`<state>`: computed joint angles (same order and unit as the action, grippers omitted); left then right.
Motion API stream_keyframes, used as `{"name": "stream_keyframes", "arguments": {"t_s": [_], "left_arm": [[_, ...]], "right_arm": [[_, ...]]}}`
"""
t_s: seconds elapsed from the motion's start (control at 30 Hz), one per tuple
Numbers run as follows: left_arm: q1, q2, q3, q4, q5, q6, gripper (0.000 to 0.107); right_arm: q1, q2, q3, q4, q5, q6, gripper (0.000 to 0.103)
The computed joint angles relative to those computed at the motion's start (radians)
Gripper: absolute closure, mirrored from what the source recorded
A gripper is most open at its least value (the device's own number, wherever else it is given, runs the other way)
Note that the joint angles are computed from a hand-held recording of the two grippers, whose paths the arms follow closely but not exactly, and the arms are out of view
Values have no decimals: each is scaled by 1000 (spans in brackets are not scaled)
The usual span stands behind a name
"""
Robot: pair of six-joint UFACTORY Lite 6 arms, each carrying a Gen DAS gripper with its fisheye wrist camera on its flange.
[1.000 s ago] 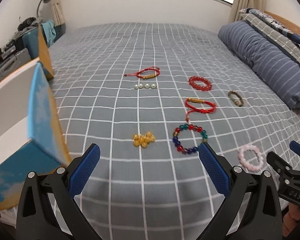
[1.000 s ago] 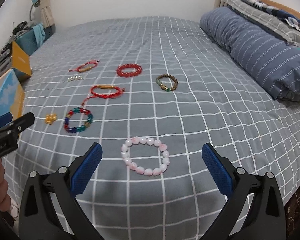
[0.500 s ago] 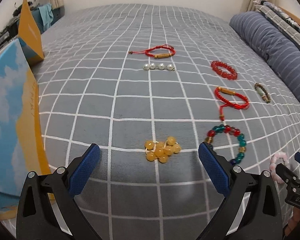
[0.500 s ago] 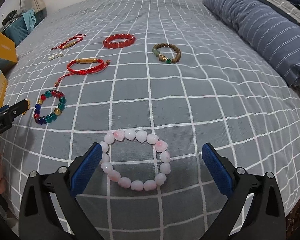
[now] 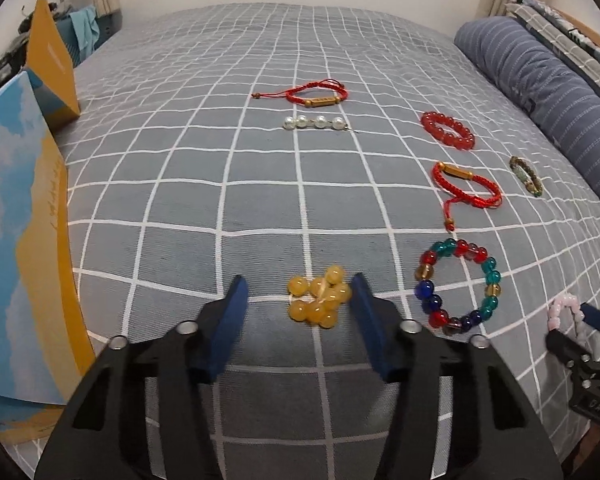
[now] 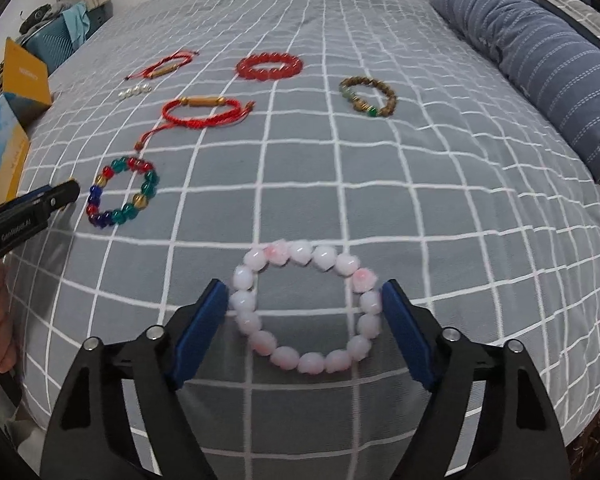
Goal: Organize jewelry
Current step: 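Grasp the yellow amber beads with the left tool while the right tool grasps the pink bracelet, then carry the amber beads and pink bracelet over the white box with both tools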
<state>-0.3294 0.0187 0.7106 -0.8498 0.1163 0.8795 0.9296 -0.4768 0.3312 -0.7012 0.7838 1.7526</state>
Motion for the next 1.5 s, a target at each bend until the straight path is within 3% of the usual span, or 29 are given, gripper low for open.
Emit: {"name": "stream_keyframes", "arguments": {"t_s": [0.07, 0.13, 0.23, 0.37, 0.93, 1.5], "left_arm": [[4, -4, 2, 5, 17, -2, 79], [11, -3, 11, 66, 36, -62, 89], [26, -7, 24, 107, 79, -95, 90], [30, -27, 25, 151, 105, -132, 90], [18, -153, 40, 450, 212, -436, 90], [17, -279, 57, 576, 296, -571, 90]], "right_arm": [[11, 12, 4, -4, 2, 11, 34], [3, 5, 6, 7, -8, -9, 38], [-5, -2, 12, 22, -14, -36, 51], [-2, -14, 18, 35, -4, -45, 81], [34, -73, 72, 25, 109, -53, 81], [93, -108, 173, -20, 270, -44, 81]]}}
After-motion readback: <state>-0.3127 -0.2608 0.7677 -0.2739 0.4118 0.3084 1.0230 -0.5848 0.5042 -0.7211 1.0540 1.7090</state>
